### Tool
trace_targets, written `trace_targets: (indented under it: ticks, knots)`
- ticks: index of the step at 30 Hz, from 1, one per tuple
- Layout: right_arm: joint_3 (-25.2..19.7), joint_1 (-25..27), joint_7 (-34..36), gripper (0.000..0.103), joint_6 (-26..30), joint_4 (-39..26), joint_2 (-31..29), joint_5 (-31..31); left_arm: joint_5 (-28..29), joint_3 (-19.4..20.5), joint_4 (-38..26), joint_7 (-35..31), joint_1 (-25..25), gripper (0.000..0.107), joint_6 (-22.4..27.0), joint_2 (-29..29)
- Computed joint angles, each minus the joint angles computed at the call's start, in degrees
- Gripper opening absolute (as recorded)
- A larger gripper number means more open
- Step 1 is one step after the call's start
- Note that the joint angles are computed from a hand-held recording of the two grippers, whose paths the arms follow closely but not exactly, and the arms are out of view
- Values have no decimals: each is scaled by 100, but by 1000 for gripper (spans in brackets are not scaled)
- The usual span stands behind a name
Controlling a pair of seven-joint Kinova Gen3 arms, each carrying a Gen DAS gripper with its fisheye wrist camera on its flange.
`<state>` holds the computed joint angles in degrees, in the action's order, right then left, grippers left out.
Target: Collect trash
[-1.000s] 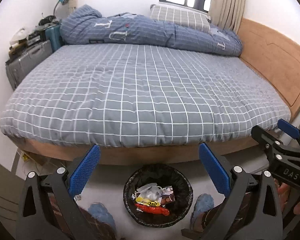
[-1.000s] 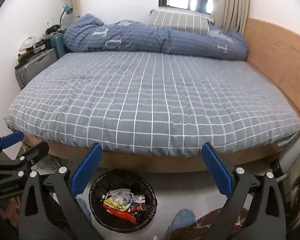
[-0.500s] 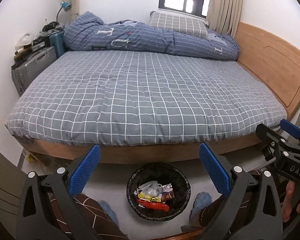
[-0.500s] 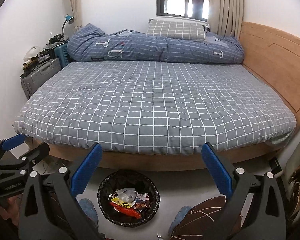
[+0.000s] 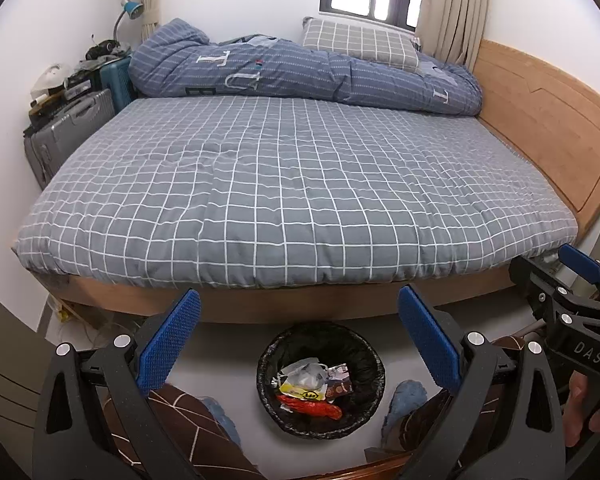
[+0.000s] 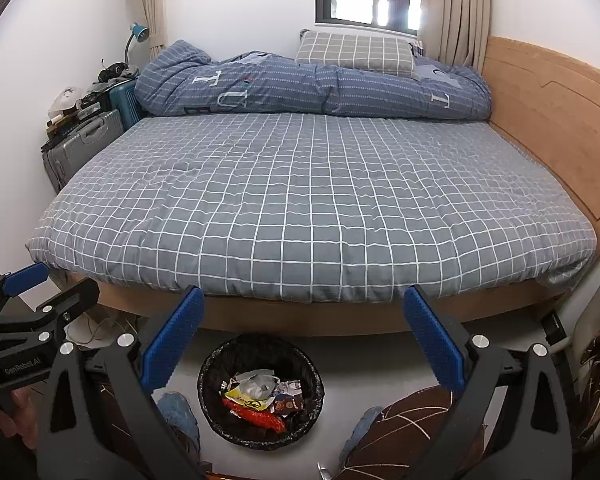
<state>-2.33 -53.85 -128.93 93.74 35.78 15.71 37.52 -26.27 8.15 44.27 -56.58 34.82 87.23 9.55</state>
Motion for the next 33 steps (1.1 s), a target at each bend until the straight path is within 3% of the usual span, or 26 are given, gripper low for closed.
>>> trace_targets:
  ticks: [33]
  knots:
    - [-18,-1,-31,95,-30,57,3,-26,-30,-12,0,-21,-4,97,60,26]
